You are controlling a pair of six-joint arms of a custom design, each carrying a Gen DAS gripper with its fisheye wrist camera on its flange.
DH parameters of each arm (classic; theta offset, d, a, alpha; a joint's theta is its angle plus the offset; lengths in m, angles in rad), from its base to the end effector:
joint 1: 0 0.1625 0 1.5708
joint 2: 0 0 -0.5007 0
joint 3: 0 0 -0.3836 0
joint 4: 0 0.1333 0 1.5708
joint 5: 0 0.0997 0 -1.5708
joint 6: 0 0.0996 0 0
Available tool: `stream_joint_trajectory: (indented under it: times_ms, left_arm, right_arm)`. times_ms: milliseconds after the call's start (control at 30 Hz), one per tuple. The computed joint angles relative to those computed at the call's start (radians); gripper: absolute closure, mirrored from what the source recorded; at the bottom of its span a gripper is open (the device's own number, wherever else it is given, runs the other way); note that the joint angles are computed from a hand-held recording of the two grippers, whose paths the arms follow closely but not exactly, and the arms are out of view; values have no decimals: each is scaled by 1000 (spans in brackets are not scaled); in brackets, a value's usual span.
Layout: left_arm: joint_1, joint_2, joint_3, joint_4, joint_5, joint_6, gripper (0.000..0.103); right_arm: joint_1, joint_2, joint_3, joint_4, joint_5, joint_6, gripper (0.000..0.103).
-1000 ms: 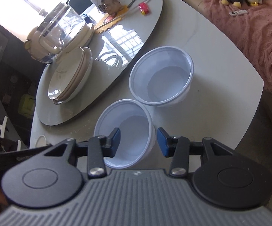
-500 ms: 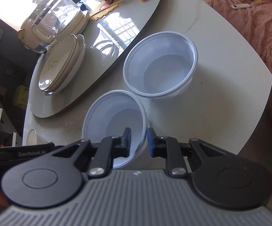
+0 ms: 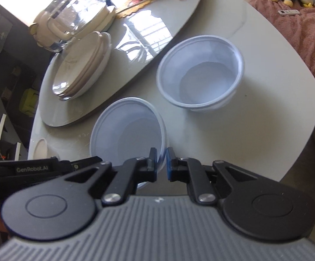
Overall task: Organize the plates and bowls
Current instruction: 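Close both grippers on the rim of a white plastic bowl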
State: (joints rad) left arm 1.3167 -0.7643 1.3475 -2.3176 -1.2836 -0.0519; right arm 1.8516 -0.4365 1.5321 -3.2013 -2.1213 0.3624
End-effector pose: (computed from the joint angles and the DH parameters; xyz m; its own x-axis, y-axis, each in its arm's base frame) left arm -0.0437 -0.8106 0.2197 -0.9514 0.1466 -0.2707 0.1989 0.9639 -0.1772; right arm 0.2882 -0.7061 0.0109 -0.9193 0.3118 0.2401 0.0936 0.7658 -0.6362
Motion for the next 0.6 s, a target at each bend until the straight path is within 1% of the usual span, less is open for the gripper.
stream_joint_trajectory:
  times_ms: [167,300,500,600]
  left_arm:
    - [15,-30,16,-17,24,-20,93]
    - [30,-57,36,-41,46,-43,93]
    - [53,-86,34,-26,57,-78,93]
    - [62,-92,28,-19,56,-86,93]
  right_arm:
    - [12,17,-36,38,38,-26,92]
    - [24,42,-88,93,64,-68,92]
    - [39,77,-159,174,88,-123,91]
    - [39,92,-192,210,101,-118,91]
